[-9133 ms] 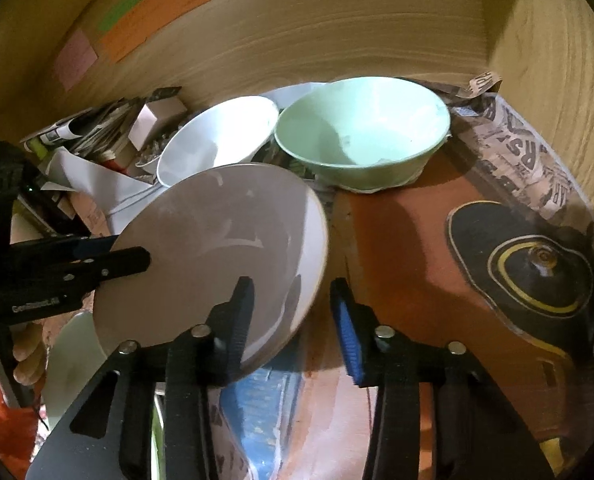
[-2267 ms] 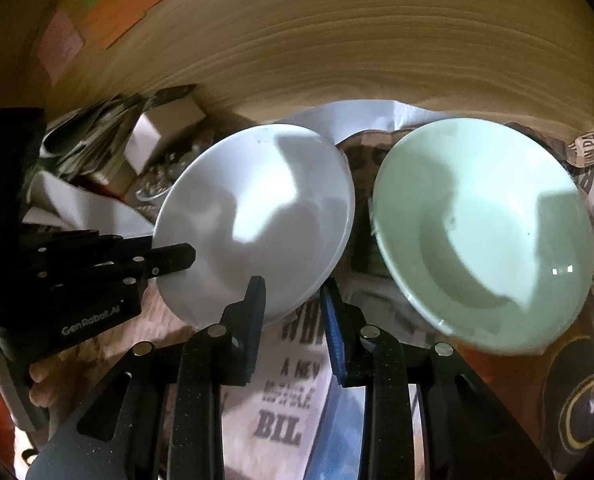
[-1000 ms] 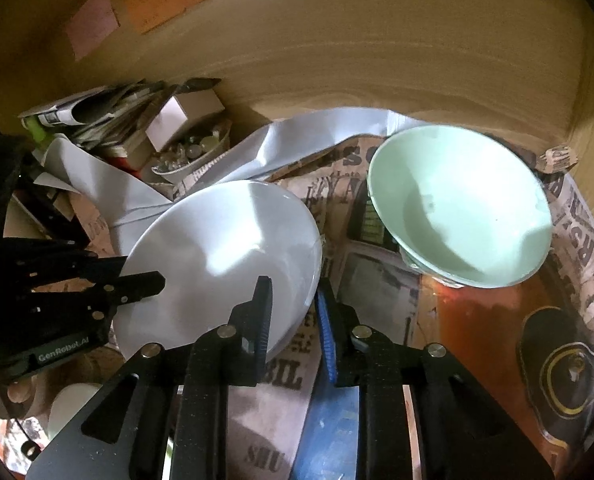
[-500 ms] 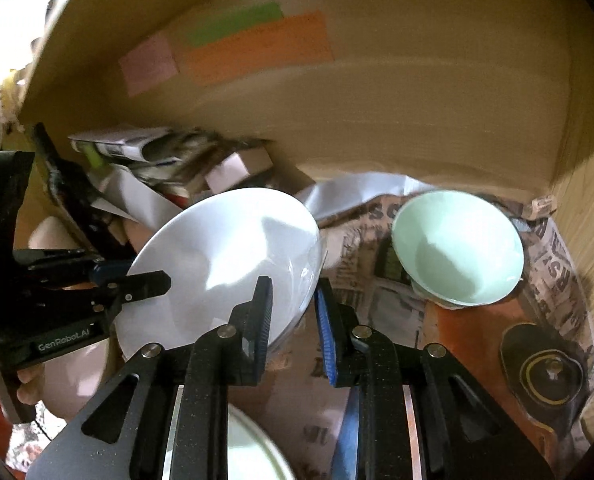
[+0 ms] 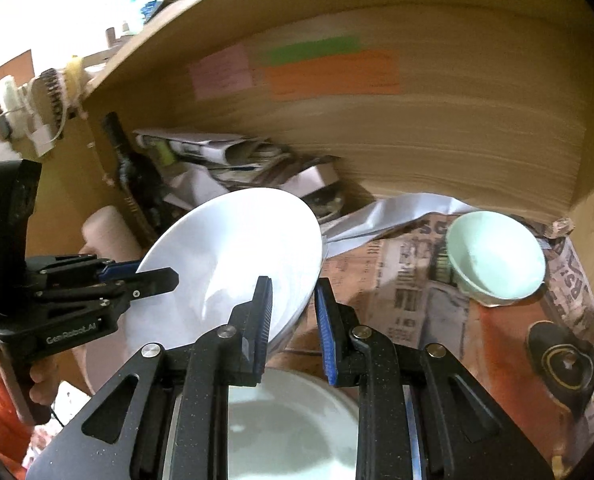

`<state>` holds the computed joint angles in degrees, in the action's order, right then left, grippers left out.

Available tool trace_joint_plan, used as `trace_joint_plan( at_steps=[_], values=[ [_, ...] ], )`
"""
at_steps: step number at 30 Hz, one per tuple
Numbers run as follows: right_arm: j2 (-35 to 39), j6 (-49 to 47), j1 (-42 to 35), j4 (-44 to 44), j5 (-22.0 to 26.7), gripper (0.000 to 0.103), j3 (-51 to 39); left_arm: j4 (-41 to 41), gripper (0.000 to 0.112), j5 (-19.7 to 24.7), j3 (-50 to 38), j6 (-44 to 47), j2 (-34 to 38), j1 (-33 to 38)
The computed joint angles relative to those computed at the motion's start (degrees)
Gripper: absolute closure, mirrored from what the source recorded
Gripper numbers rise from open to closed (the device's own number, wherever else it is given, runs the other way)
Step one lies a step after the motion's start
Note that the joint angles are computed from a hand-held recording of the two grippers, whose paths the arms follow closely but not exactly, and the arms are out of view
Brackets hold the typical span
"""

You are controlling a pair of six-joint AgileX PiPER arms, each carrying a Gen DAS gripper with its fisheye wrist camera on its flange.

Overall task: Organize plates and bowls
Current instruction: 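Carry the white bowl over the mauve bowl and lower it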

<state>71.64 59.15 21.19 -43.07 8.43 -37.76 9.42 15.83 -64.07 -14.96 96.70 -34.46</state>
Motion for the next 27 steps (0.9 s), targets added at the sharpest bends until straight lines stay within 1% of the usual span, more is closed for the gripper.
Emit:
trace_joint_plan(
  at_steps=[3,10,12,16,18,20,25,27],
  values=[
    [0.3,7.7,2.8,-6.9,0.8,0.083,0.0,3.3,0.091,-1.9,4.2,-4.0,-2.9,0.5],
    [1.8,20.9,8.2,-18.4,1.2,0.083,-0.2,11.8,0.091,-5.8,13.1,-13.2,-9.2,2.6],
    [2.4,22.7,9.6,-19.9,1.5,0.083,-0.6,13.9,0.091,-7.1,15.7,-15.5,-11.0,3.6],
    [3.7,25.2,12.2,-21.9,2.2,0.083,-1.5,14.7,0.091,-8.7,19.2,-16.6,-13.5,5.4],
    [4.8,26.4,13.5,-22.8,2.5,0.083,-2.1,12.3,0.091,-9.4,20.7,-14.2,-14.4,6.7],
    [5.8,26.7,14.3,-23.0,2.6,0.083,-2.7,13.1,0.091,-9.8,21.9,-15.0,-15.1,7.6],
    [8.6,27.7,16.0,-23.8,2.1,0.083,-3.9,11.4,0.091,-11.0,25.1,-13.1,-16.7,10.1],
    [9.9,27.8,16.5,-23.7,1.9,0.083,-4.5,14.2,0.091,-11.9,26.2,-15.7,-16.7,10.9]
  ],
)
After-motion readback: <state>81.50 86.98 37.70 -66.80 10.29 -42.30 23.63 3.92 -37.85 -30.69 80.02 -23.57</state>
